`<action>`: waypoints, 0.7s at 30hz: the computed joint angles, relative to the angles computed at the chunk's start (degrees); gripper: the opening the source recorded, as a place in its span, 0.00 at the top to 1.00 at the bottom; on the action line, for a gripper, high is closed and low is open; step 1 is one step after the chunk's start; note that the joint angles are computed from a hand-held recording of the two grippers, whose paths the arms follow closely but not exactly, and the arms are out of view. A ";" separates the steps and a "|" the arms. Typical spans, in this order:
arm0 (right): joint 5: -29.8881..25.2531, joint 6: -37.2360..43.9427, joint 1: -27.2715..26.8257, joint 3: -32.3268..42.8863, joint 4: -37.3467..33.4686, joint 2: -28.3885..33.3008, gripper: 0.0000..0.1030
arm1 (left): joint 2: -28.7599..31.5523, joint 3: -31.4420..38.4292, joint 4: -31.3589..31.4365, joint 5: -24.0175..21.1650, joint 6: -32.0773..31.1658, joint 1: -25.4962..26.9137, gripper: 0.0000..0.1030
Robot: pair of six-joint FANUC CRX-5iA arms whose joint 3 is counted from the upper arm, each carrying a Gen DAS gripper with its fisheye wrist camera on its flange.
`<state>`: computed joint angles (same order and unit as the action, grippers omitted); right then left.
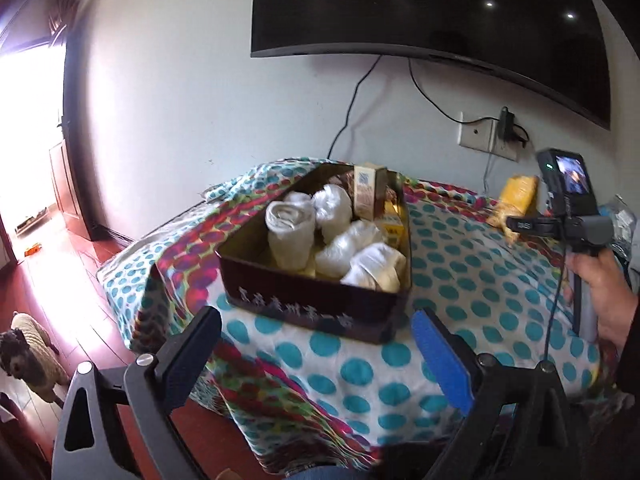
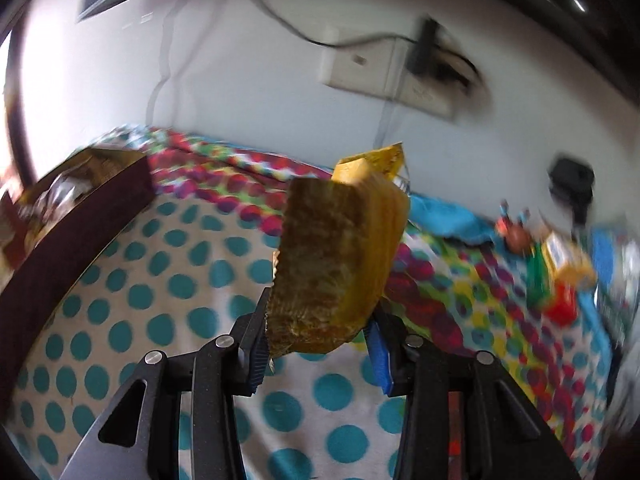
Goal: Organize objects
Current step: 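Lower the white sock into the gold tray and open the left tool, then carry the yellow snack bag into the gold tray and open the right tool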
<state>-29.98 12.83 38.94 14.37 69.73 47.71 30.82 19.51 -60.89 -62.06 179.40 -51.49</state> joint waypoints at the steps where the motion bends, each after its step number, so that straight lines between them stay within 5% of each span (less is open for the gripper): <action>1: 0.63 -0.50 0.01 -0.61 2.49 -0.08 0.63 | -0.20 -0.41 -0.12 0.40 0.43 -0.04 0.04; 9: 4.93 -7.44 -0.84 -4.36 14.77 -1.80 0.66 | -1.24 -2.07 -2.82 0.67 3.37 -1.17 0.04; 15: 12.70 -21.78 -2.26 -8.05 30.83 -6.06 0.66 | -1.41 -2.61 -3.20 0.76 5.39 -1.22 0.04; 21: 16.85 -19.46 1.16 -4.70 29.24 -4.97 0.66 | -1.42 -2.68 -3.92 -1.11 7.26 -1.70 0.04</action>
<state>-13.13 -6.63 40.10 9.67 98.97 42.74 29.39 16.82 -64.81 -63.17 186.66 -53.19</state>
